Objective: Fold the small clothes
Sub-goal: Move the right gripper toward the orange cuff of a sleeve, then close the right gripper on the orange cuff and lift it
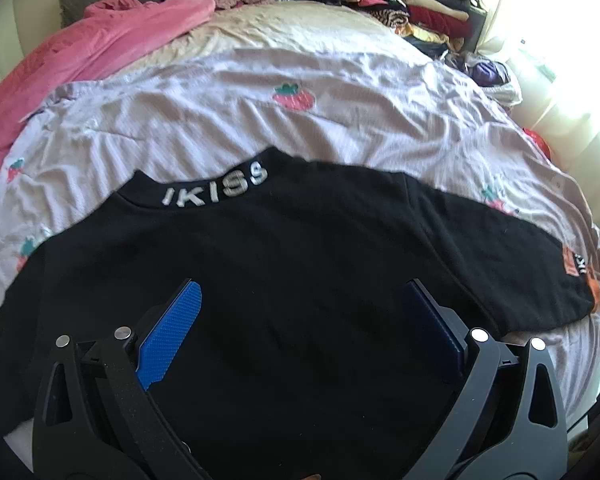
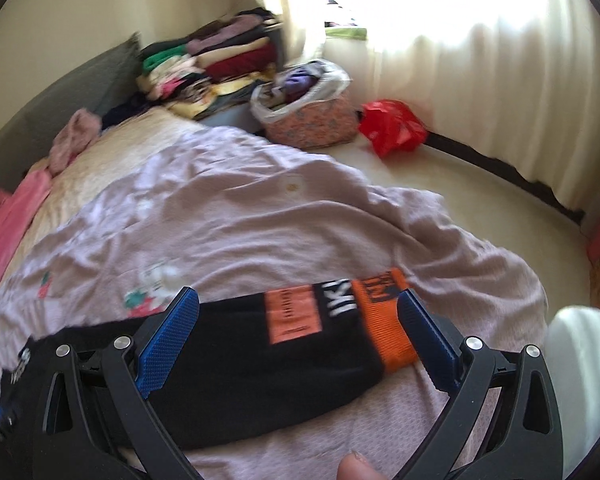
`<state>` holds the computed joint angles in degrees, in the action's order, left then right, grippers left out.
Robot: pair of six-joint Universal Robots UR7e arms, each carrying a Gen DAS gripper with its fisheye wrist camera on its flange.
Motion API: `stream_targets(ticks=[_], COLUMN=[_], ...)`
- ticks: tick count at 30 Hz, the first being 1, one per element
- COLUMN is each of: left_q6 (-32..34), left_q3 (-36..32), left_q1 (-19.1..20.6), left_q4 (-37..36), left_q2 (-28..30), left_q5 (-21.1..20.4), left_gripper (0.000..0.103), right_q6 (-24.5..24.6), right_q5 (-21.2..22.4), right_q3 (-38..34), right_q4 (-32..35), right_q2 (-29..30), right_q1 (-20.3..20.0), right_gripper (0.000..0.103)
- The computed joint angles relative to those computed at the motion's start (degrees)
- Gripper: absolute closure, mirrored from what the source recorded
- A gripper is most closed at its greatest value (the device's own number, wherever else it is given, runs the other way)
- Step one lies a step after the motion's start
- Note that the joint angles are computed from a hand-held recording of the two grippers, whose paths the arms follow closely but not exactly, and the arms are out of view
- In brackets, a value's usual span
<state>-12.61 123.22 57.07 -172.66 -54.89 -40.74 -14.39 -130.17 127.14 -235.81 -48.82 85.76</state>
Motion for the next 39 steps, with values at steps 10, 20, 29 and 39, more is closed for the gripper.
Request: stream_targets(ticks=[10,20,29,39], left_q6=[0.10,1.74,1.88,-0.73], left_q3=[-1.14,-1.67,-0.18,2.70], left_q1=[1.72,3.36,4.10,4.71], left_q4=[-0.45,-3.92,-5.51,-4.36], left_q2=[2.33,4.40,3.13,-3.08], left_q5=[-2.22,-3.33,-3.82,-4.89], left_gripper=[0.009,0.009,0.009,0.009], right_q6=[1.68,6.12,0.66,-3.30], right_q5=[-1.65,-1.35,2.09,22.23], right_q3=[-0.45,-2.26,0.29,5.00], right_q4=[1.09,11.77,6.96,6.52], right_q2=[-0.01,-0.02,-1.03,-3.24], right_q1=[-4.39,-7.27,-4.75,1.66], right_gripper=[0.005,0.032,0.087,0.089])
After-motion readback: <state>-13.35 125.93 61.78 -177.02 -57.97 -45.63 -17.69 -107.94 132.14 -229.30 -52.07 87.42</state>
